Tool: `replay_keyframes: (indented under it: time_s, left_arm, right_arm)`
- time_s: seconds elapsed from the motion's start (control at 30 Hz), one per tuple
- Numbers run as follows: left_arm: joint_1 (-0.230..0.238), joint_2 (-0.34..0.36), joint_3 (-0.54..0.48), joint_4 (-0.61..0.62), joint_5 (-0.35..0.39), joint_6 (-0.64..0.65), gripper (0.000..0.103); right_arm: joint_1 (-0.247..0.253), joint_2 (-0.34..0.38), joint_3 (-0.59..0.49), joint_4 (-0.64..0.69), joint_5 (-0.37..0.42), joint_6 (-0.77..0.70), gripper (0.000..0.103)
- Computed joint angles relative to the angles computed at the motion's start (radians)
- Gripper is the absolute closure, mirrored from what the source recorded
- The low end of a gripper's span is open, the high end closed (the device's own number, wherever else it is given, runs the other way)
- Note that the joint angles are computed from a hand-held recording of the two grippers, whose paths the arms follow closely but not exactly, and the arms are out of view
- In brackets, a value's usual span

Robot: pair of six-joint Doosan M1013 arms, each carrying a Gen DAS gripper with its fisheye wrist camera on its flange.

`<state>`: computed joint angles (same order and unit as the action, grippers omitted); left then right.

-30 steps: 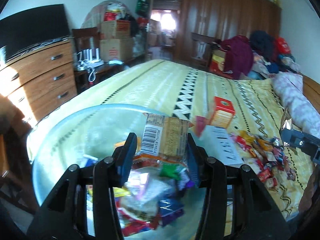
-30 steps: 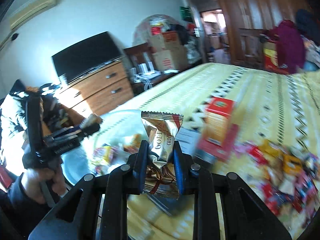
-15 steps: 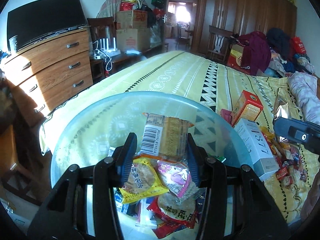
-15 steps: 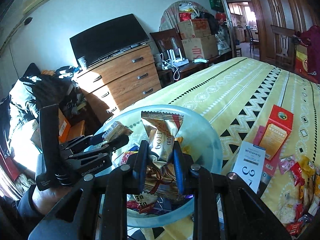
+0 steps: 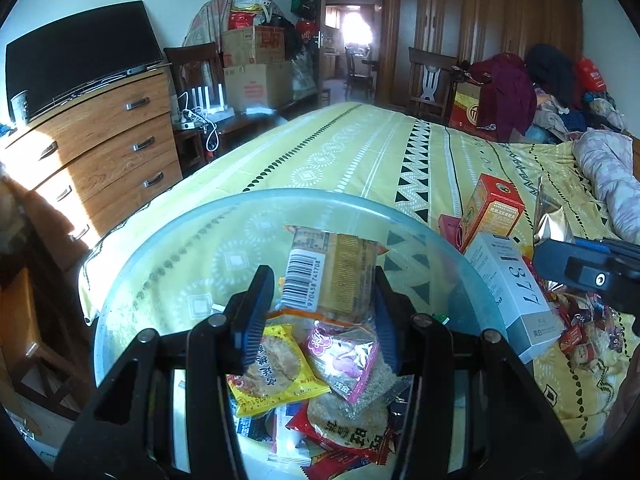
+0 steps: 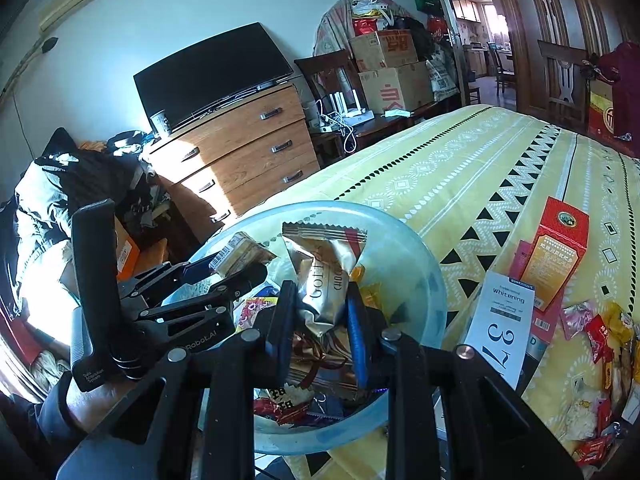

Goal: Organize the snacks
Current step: 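Hold both packets just inside the bowl rim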

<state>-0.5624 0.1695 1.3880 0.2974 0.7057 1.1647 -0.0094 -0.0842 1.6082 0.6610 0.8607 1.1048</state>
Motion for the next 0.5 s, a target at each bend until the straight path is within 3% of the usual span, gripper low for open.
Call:
replay_keyframes:
  time_s: [0.5]
  left_arm:
    - [0.001,-0.004,0.002,-0.020,0.002,0.015,0.055]
  right_arm:
    - [0.007,0.007,0.001,-0.006,0.007,0.006,0.076]
